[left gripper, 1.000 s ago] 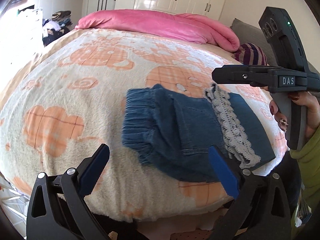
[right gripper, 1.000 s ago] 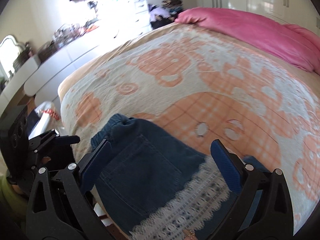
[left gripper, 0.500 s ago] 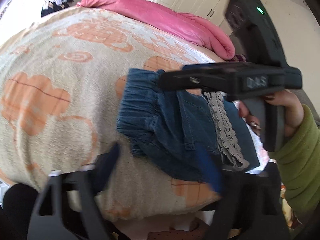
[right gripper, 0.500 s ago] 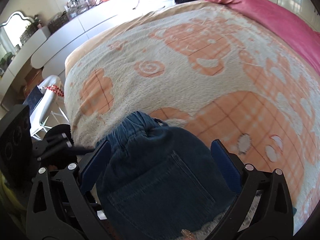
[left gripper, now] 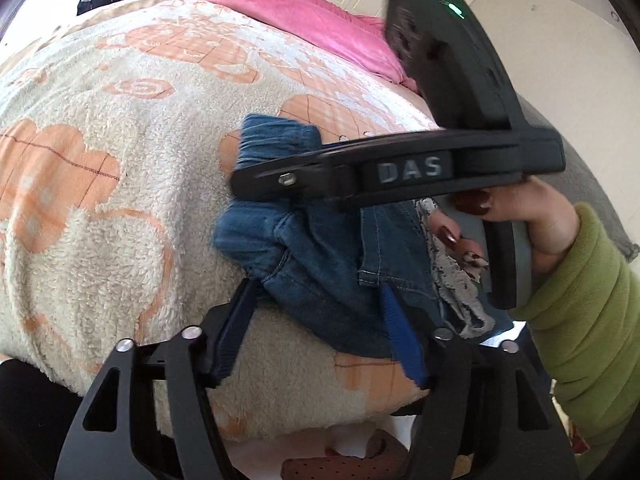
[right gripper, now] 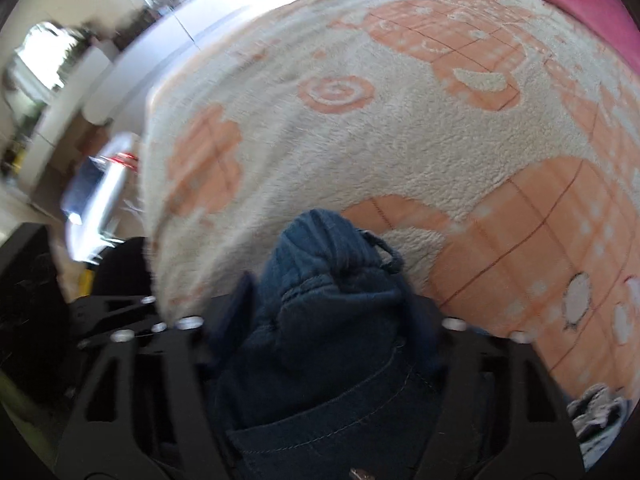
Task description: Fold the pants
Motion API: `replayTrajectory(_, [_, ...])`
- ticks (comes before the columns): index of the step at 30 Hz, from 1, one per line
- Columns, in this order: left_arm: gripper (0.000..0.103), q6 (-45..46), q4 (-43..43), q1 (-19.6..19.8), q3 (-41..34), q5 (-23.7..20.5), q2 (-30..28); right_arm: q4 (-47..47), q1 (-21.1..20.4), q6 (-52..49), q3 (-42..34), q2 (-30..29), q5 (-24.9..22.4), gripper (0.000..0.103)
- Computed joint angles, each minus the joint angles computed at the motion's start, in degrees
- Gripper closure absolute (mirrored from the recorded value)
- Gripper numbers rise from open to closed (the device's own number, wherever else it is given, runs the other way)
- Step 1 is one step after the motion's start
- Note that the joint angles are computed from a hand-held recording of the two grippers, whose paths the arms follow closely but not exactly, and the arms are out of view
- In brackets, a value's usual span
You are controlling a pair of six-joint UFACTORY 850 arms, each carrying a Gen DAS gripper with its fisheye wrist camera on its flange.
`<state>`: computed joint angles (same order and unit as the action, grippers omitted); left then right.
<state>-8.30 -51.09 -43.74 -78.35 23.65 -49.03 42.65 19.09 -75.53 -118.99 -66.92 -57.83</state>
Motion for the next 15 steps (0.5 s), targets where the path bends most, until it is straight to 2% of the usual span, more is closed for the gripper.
replayTrajectory(1, [0.035, -0.5, 0.3, 0.0, 0.3, 0.1, 0.2, 1.3, -0.7, -0.4, -0.3, -0.1, -1.3, 0.062])
replayTrajectory(3, [0.032, -1.1, 0.5, 0.0, 0.1, -0.2, 0.2, 4.4, -2.4, -1.0, -1.1, -0.2, -5.0, 0.068])
replayTrajectory(6, [0.021, -4.3, 3.3, 0.0, -0.4, -0.1, 0.0, 8.6, -5.0, -3.7, -0.3, 0.6, -9.3, 0.070])
replayTrajectory(14, [0.021, -29.9, 29.3, 1.0, -6.3, 0.0, -3.6, 14.6, -10.5, -8.4, 2.3, 3.3, -13.8, 0.070])
replayTrajectory(15, [0.021, -30.6, 30.3, 1.0, -7.1, 0.3, -3.8, 15.0, -11.1, -8.6, 2.4, 3.5, -14.0, 0.070])
